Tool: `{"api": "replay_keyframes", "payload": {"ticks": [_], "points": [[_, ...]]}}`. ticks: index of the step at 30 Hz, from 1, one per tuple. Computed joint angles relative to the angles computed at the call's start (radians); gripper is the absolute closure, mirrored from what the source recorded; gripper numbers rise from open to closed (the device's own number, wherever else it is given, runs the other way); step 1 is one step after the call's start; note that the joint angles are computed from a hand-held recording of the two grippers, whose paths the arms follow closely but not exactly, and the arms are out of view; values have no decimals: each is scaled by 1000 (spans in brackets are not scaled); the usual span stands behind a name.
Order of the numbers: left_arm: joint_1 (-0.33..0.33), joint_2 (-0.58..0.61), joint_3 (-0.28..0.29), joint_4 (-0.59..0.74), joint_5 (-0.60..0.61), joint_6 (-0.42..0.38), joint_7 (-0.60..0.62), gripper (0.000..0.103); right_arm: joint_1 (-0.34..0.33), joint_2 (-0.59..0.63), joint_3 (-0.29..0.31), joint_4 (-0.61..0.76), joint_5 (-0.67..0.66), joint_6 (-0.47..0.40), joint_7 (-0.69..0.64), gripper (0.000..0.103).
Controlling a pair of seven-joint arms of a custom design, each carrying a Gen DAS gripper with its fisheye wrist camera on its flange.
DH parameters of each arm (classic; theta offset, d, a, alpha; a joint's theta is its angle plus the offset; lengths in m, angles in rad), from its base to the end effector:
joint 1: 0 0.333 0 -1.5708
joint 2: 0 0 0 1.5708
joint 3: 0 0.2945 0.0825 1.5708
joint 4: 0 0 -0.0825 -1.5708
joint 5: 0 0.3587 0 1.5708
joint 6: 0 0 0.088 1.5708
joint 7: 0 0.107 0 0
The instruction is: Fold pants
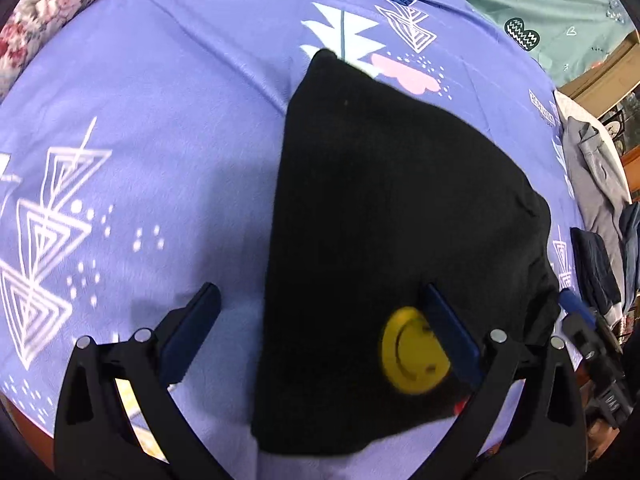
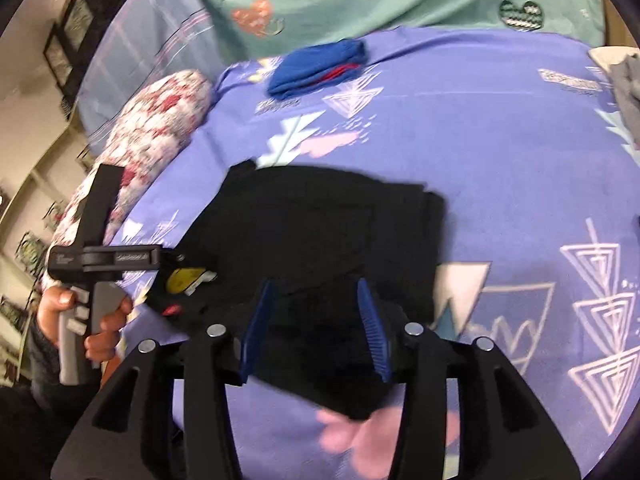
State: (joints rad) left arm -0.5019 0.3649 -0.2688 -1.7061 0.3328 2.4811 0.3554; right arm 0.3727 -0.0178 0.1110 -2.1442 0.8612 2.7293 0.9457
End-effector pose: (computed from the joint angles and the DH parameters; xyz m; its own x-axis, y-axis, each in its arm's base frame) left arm 0.4853 -0.4455 0.4234 0.1980 -0.9329 0.3008 -0.8995 -0.2949 -0.3225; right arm 0.5016 0.2315 0.4604 0.4873 -0.8010 -0.3477 -0.7620 -0.1957 -0.6173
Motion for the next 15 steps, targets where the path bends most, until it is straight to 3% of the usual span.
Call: {"api": "replay_keyframes", "payload": {"ticks": [2, 6, 11, 12, 15], "points": [[-12, -29, 9, -46, 31, 30, -37, 2, 0, 7, 2, -9, -77, -14, 53, 56], [-25, -43, 8, -60, 65, 14, -80, 2, 3, -3, 5, -29, -59, -10, 43, 54], [15, -75, -24, -95, -17, 48, -22, 2, -6, -46, -26, -37, 168, -43, -76, 49], [12, -84, -20, -106, -10, 59, -29, 2, -10, -52, -32, -41, 203, -39, -81, 41], [-4, -82, -11, -90, 24, 31, -55, 2, -14, -51, -40, -33, 298, -21, -118, 40]]}}
